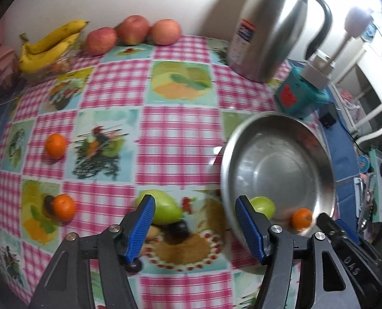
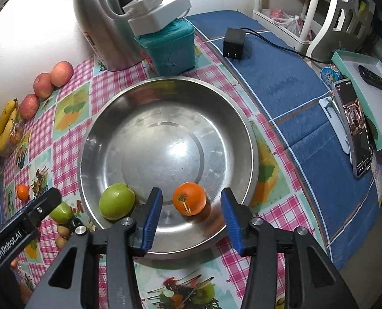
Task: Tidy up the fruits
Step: 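Lower both fruits into the steel bowl and open both tools, then move both open tools back toward the remaining fruit group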
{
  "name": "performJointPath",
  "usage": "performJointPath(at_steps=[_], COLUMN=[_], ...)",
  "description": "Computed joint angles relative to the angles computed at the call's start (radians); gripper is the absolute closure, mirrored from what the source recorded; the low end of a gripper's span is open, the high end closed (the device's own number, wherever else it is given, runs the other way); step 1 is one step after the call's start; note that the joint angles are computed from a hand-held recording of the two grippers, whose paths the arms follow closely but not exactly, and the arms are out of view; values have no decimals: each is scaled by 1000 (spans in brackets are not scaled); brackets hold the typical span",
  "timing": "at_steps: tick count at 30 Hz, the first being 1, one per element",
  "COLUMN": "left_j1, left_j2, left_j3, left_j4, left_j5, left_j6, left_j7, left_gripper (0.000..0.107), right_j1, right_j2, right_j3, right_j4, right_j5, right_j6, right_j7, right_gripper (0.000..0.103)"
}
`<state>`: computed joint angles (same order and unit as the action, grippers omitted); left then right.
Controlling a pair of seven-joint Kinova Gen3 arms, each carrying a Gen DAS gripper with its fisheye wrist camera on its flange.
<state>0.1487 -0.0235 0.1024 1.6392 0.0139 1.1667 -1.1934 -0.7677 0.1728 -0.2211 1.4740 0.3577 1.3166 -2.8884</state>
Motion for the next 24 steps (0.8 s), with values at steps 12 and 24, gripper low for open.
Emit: performJointPath(at_steps=[12, 24], left_j1=[-55, -111], left_j2=[-75, -92], left_j3=[-29, -59], left_j4=[110, 127], left_j5=[-52, 13], left_j6=[-24, -25], left_j7=[-3, -65], left_gripper=[30, 29], right_j1=[-44, -96], right_j2=[13, 59], right_j3=[-14, -1], right_j4=[-27, -90], right_j5=[26, 52], right_j6=[16, 63], right_j7=[-2, 38], right_gripper=[51, 51])
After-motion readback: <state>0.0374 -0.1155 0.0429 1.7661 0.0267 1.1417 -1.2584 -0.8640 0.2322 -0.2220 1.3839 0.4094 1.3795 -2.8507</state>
